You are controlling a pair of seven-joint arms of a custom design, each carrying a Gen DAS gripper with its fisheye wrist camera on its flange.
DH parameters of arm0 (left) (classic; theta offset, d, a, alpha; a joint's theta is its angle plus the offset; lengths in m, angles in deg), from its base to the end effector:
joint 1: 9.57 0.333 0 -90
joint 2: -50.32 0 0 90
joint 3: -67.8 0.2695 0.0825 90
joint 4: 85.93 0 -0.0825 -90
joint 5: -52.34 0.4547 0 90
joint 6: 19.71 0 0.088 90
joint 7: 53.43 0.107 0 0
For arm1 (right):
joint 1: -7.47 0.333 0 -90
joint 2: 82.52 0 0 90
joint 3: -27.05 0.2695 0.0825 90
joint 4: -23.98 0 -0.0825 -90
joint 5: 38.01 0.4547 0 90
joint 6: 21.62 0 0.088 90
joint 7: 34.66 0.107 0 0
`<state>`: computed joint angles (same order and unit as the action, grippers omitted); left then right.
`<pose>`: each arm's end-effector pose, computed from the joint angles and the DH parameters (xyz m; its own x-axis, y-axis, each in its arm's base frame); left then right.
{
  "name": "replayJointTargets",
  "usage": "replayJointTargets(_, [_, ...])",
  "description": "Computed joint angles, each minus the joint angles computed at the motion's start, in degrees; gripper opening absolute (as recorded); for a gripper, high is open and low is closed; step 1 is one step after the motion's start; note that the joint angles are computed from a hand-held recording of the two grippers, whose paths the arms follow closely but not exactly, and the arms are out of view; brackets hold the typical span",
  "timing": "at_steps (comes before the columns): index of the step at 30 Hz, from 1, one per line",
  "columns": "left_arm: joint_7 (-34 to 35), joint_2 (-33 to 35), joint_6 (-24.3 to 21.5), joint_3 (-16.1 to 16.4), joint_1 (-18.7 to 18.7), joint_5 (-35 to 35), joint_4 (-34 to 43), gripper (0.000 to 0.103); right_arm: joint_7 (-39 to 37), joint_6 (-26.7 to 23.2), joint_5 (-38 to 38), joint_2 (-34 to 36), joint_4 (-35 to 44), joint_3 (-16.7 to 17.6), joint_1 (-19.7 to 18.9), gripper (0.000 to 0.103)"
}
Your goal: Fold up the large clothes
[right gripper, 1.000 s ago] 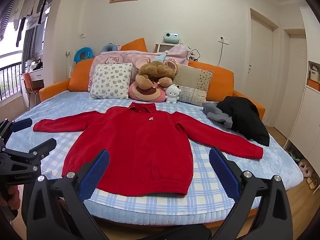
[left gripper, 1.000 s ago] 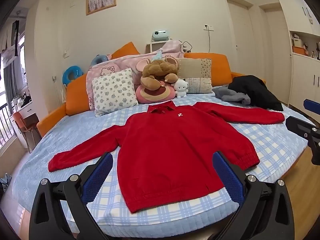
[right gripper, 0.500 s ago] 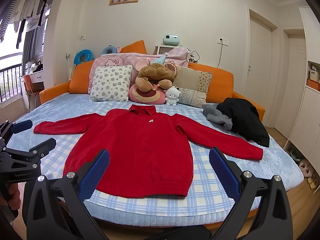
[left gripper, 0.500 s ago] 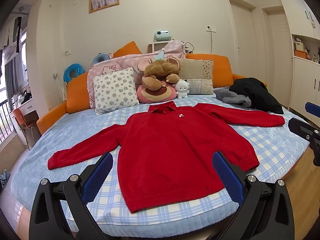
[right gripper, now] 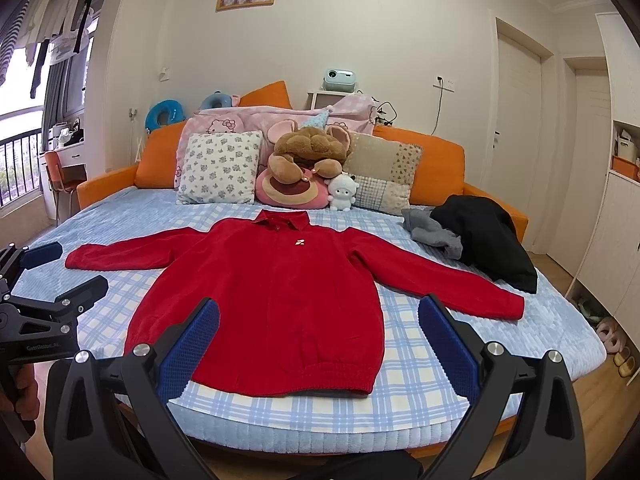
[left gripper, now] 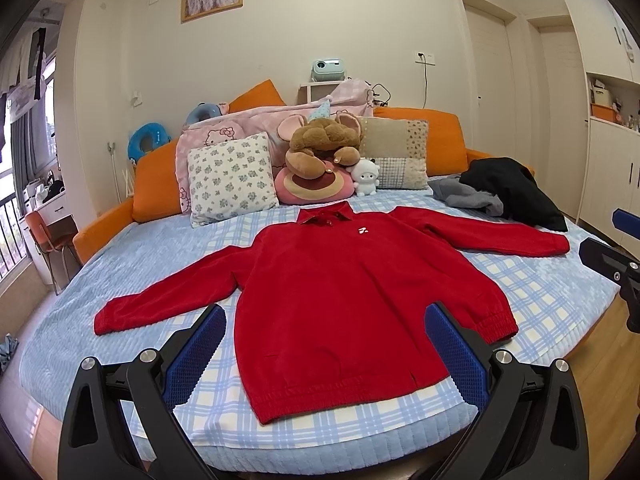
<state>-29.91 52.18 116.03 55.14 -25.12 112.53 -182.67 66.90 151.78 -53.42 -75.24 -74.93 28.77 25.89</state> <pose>0.6124 -0.3149 0.5874 0.1917 -0.9754 -0.1093 -0.4668 0.0074 -0.8843 0.6579 0.2613 0.5795 0.3404 -0.9378 0.0683 -0.3398 -0.1905 -0.9210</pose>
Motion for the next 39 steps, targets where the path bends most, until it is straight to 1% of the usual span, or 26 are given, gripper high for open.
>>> replayJointTargets(14, [-0.10,-0.42,0.18,-0.09,0.29,-0.25,-0.55,0.101,1.53,0.39,-1.80,0.00,-0.29,-0.50,0.02,0.099])
replayJointTargets(17, [-0.20,-0.46,0.09,-0.11,0.34,-0.20,-0.62,0.101,3.25,0.46,-4.01,0.39,0.08,-1.22,0.61,0.099])
replayJointTargets(24, [-0.14,-0.55,0.21,-0.14,0.44,-0.24,-0.72,0.101,3.07,0.33,-3.70,0.66,0.27,-0.85,0.49,0.099])
replayJointTargets(25, [-0.05,-0.66,0.33,-0.11,0.48,-0.35,-0.82,0.101,4.15,0.33,-4.80,0.65,0.32,-1.32,0.89,0.099])
replayJointTargets(30, [0.20,-1.13,1.41,0.03,0.91,-1.19,-1.55,0.101,3.25,0.38,-3.70,0.98,0.59,-0.87,0.49,0.099])
replayJointTargets(39, [0.06,-1.48,1.78,-0.23,1.40,-1.29,-2.10,0.101,3.46,0.41,-3.74,1.46,0.98,-1.14,0.83,0.099])
